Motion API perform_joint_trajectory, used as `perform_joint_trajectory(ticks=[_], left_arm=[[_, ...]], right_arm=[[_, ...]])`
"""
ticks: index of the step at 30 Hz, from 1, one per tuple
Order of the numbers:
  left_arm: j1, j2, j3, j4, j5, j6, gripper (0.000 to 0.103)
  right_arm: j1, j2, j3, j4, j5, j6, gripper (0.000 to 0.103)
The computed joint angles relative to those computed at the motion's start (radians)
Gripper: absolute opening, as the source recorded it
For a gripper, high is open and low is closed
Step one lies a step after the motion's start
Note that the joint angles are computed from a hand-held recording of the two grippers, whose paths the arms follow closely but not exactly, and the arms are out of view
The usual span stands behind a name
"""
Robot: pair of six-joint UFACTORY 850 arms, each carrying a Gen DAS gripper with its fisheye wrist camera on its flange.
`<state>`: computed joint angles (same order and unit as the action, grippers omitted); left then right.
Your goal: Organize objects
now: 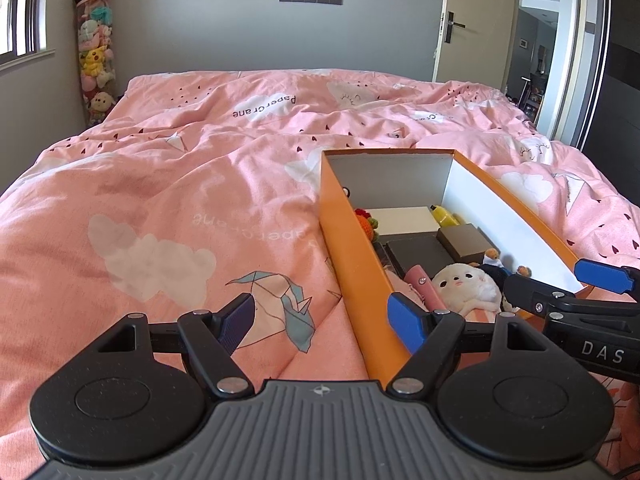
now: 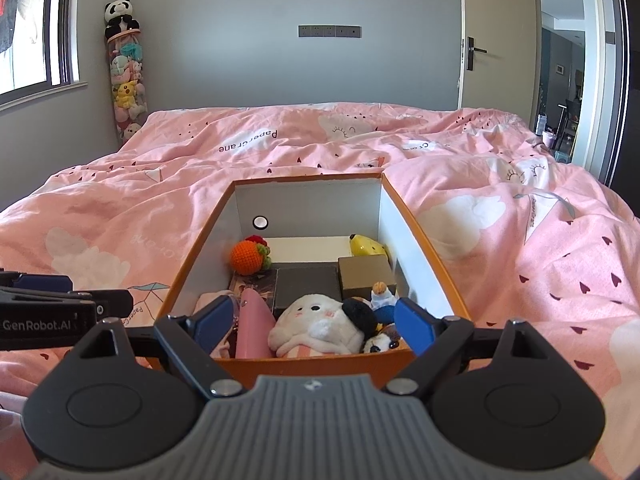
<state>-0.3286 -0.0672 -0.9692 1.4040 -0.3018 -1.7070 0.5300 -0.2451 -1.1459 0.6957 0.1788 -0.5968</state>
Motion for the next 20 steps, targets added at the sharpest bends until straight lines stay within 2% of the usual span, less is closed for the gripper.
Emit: perform_joint_trajectory(ticks=[5, 20], left_arm=[[-0.002, -0.001, -0.003, -0.064, -0.016, 0.052, 0.088], [-0.007, -0.005, -0.01, -0.117, -0.04, 0.098, 0.089]], right_arm=[[-0.002, 0.003, 0.006, -0.088, -0.005, 0.08, 0.088], [-0.007, 0.005, 0.01, -0.148, -0.018, 0.141, 0.089]])
